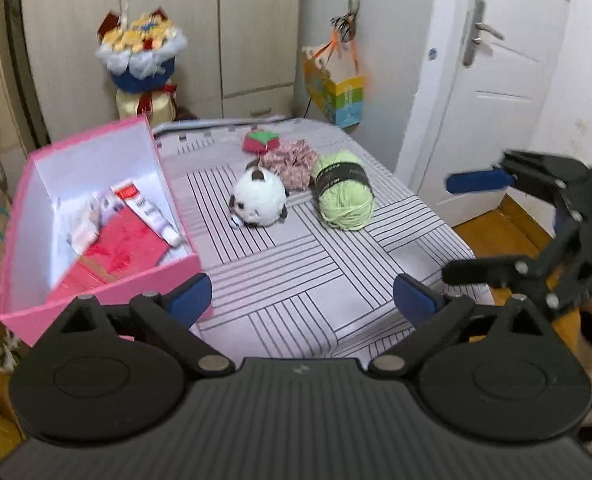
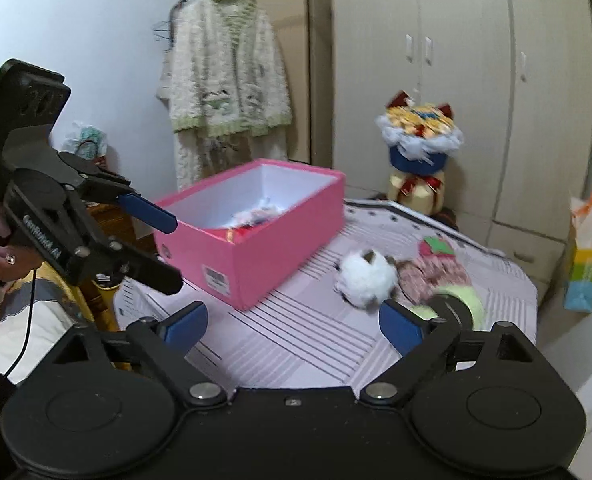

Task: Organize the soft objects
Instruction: 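Move both tools back from the box toward the remaining objects, then close the left tool on the green yarn ball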

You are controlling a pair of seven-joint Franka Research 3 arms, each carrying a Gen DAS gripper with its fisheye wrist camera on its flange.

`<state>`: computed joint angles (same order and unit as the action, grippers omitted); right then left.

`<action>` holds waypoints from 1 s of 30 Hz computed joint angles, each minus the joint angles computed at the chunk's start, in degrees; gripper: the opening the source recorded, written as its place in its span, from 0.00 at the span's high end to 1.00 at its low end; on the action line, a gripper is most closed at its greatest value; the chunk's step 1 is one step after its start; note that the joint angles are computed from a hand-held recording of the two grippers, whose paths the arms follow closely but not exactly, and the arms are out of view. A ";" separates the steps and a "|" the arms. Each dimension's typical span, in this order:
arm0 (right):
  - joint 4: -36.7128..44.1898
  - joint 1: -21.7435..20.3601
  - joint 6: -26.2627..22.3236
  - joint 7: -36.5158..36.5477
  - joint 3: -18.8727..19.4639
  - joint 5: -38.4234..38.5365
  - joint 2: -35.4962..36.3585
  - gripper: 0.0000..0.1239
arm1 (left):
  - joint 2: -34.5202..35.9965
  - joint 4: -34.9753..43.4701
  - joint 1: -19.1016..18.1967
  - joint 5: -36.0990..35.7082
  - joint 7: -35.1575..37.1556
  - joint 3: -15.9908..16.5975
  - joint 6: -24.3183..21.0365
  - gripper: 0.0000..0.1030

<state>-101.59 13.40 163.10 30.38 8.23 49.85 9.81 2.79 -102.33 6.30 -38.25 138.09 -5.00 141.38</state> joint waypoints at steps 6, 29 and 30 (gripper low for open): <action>-0.75 -1.61 8.18 -5.15 1.75 5.67 2.94 0.23 | 5.63 3.34 0.02 -3.06 1.89 -2.41 1.15 0.04; 17.37 -0.50 12.19 7.85 -2.31 -0.06 23.76 0.24 | 27.18 21.79 1.28 -7.73 2.51 -14.44 9.98 0.23; 18.72 -1.03 10.13 9.88 -2.20 -0.79 24.47 0.24 | 28.35 23.17 0.39 -5.50 0.15 -14.11 10.37 0.27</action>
